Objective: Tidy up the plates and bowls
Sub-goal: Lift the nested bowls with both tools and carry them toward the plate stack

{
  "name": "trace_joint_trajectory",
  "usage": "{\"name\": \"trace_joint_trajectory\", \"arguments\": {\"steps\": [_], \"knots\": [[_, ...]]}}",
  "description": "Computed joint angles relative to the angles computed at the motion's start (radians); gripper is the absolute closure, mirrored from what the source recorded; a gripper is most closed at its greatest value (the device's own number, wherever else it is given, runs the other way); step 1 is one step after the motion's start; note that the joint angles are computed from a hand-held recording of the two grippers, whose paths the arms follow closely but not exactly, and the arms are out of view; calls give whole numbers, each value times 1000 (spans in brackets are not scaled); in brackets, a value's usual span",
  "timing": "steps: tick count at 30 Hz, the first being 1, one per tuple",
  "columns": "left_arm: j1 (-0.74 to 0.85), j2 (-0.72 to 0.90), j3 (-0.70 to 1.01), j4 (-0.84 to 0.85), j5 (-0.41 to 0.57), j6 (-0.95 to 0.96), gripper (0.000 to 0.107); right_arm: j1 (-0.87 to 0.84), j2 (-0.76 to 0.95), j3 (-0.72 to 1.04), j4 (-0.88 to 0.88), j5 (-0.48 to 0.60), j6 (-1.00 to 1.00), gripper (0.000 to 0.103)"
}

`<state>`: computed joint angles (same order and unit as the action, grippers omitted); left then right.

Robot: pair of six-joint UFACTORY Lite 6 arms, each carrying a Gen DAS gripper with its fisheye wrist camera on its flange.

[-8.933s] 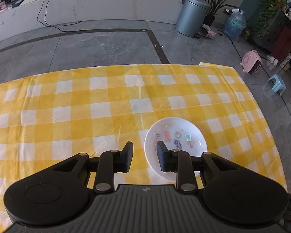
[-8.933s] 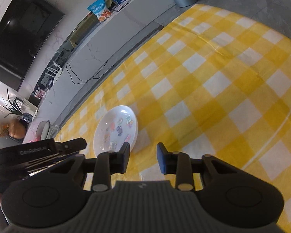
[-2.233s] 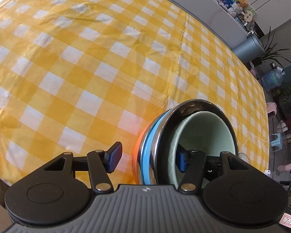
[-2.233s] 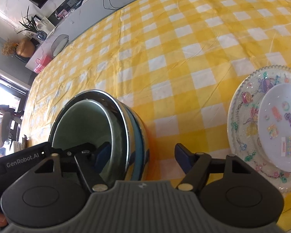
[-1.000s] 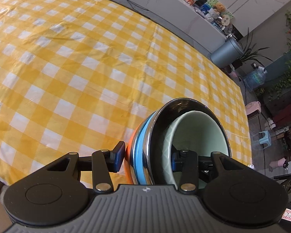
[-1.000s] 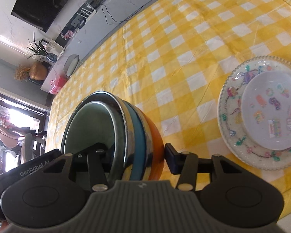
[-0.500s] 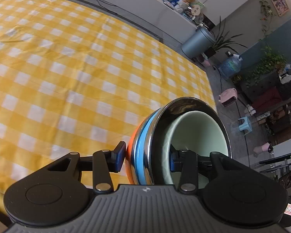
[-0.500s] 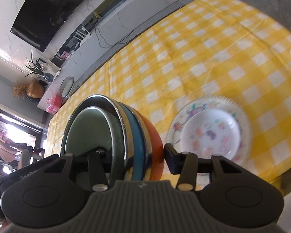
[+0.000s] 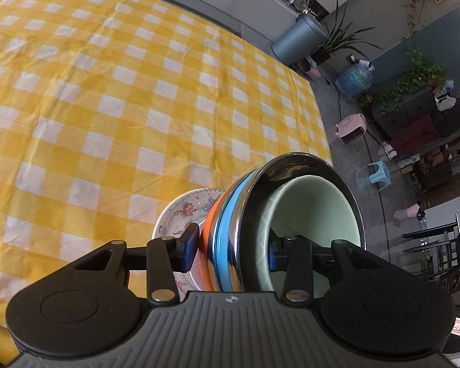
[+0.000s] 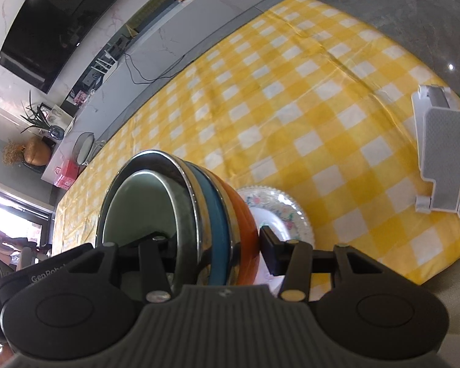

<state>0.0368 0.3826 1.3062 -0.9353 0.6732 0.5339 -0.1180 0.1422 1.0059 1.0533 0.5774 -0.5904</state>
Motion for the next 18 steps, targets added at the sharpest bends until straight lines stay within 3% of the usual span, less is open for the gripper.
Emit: {"name": "trace_joint_trajectory", "arguments": {"steps": [18], "knots": [[-40,63,9,28,-51,-16,60,-51,147,18,119,24,-152,56]]}}
